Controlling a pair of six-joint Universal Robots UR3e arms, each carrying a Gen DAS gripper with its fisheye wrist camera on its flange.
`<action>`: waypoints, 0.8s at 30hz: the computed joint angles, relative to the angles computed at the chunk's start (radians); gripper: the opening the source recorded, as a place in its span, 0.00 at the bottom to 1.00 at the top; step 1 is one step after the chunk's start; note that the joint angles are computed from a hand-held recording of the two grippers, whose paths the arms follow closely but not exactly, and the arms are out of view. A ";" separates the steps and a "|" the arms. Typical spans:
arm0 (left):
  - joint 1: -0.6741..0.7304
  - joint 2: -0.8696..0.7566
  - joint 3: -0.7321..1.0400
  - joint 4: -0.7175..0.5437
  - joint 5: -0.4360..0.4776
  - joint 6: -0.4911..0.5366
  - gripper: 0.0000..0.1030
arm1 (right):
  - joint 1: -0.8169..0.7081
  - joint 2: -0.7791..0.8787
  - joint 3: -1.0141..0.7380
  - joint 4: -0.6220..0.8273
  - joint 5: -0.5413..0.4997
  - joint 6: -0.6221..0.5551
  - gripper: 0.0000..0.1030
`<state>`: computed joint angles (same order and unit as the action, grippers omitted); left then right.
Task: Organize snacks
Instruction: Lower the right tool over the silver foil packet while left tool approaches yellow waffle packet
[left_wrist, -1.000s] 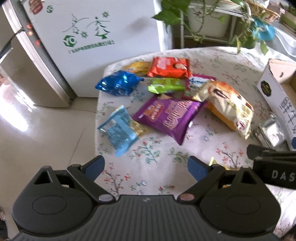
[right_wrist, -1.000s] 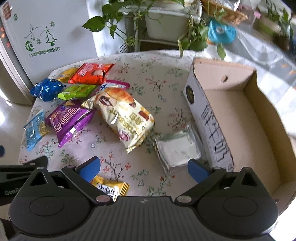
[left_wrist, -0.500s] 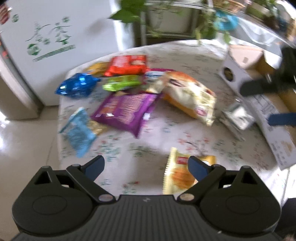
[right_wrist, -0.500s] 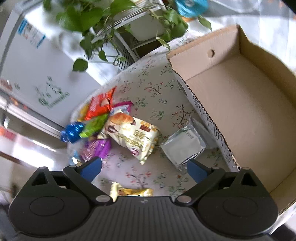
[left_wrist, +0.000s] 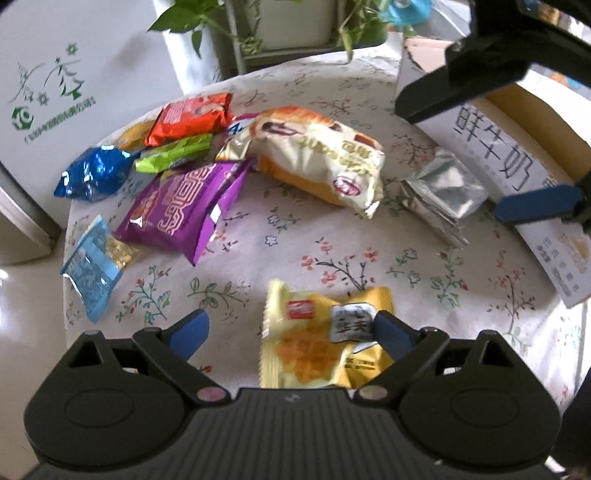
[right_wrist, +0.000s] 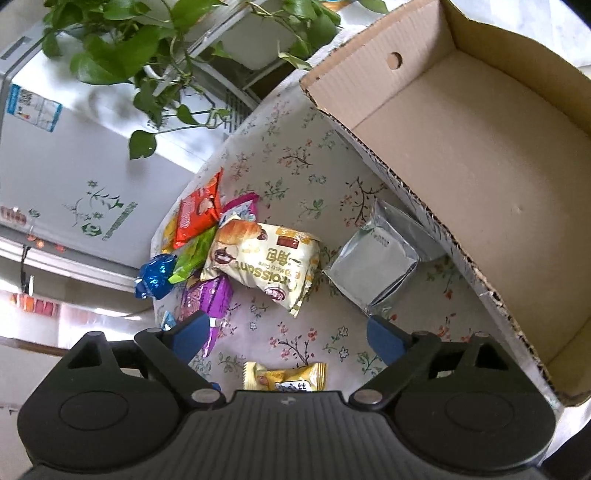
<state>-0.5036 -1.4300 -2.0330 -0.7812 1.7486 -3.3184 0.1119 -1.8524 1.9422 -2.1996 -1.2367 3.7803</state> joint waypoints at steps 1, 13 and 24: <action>0.008 0.003 -0.009 0.008 -0.006 0.003 0.90 | 0.012 0.010 0.000 -0.013 -0.011 0.019 0.93; 0.205 0.187 -0.164 0.005 -0.088 0.030 0.74 | 0.169 0.120 -0.011 -0.101 -0.237 0.374 0.94; 0.350 0.317 -0.208 -0.084 -0.164 0.088 0.68 | 0.355 0.327 -0.145 -0.107 -0.587 0.666 0.94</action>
<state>-0.1532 -1.1129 -2.2410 -0.8652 1.5851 -3.2307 0.4673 -1.5255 1.7967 -2.3062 -1.8232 4.4467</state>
